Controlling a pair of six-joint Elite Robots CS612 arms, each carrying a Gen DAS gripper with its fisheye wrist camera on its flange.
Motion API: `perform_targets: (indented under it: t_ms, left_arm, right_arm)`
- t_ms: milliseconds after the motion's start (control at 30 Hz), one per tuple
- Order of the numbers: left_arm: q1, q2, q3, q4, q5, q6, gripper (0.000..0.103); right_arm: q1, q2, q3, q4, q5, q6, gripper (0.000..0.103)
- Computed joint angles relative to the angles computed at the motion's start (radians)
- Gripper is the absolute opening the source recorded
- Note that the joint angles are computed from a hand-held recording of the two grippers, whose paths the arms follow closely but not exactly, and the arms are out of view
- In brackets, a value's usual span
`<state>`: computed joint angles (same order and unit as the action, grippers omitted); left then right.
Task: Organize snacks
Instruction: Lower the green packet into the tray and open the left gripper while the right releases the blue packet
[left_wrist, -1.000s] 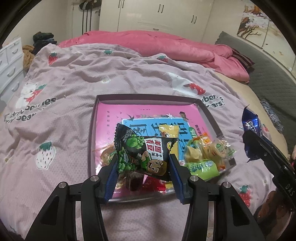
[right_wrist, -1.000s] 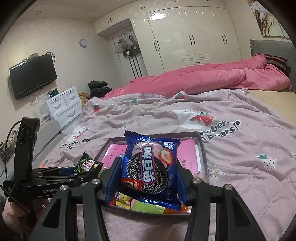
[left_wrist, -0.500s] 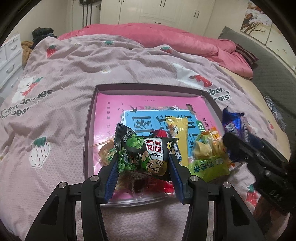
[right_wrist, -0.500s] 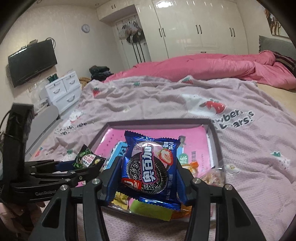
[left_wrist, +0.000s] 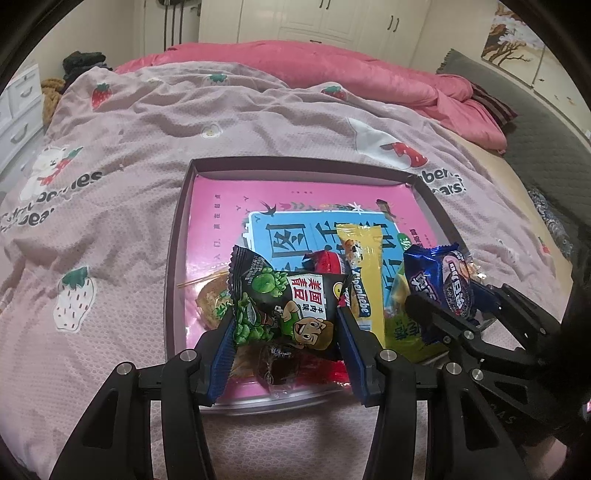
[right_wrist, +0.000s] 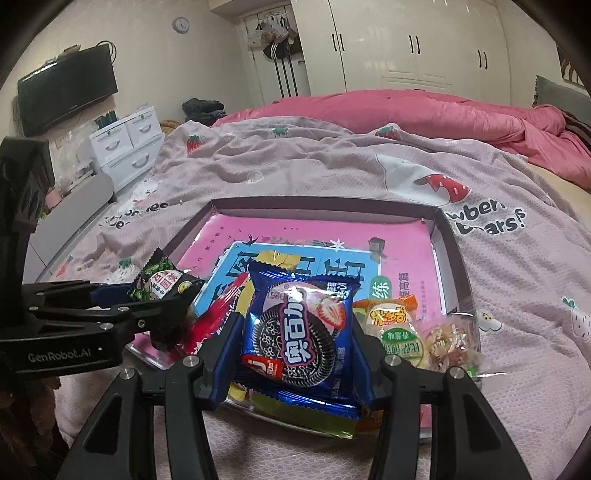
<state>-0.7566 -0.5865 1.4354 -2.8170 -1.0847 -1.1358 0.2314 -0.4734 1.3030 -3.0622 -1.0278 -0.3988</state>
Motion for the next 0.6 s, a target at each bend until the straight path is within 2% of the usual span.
perform_targets:
  t_ms: [600]
  left_arm:
    - [0.001, 0.0, 0.001, -0.003, 0.001, 0.009, 0.054]
  right_arm:
    - [-0.003, 0.0, -0.003, 0.011, 0.007, 0.006, 0.054]
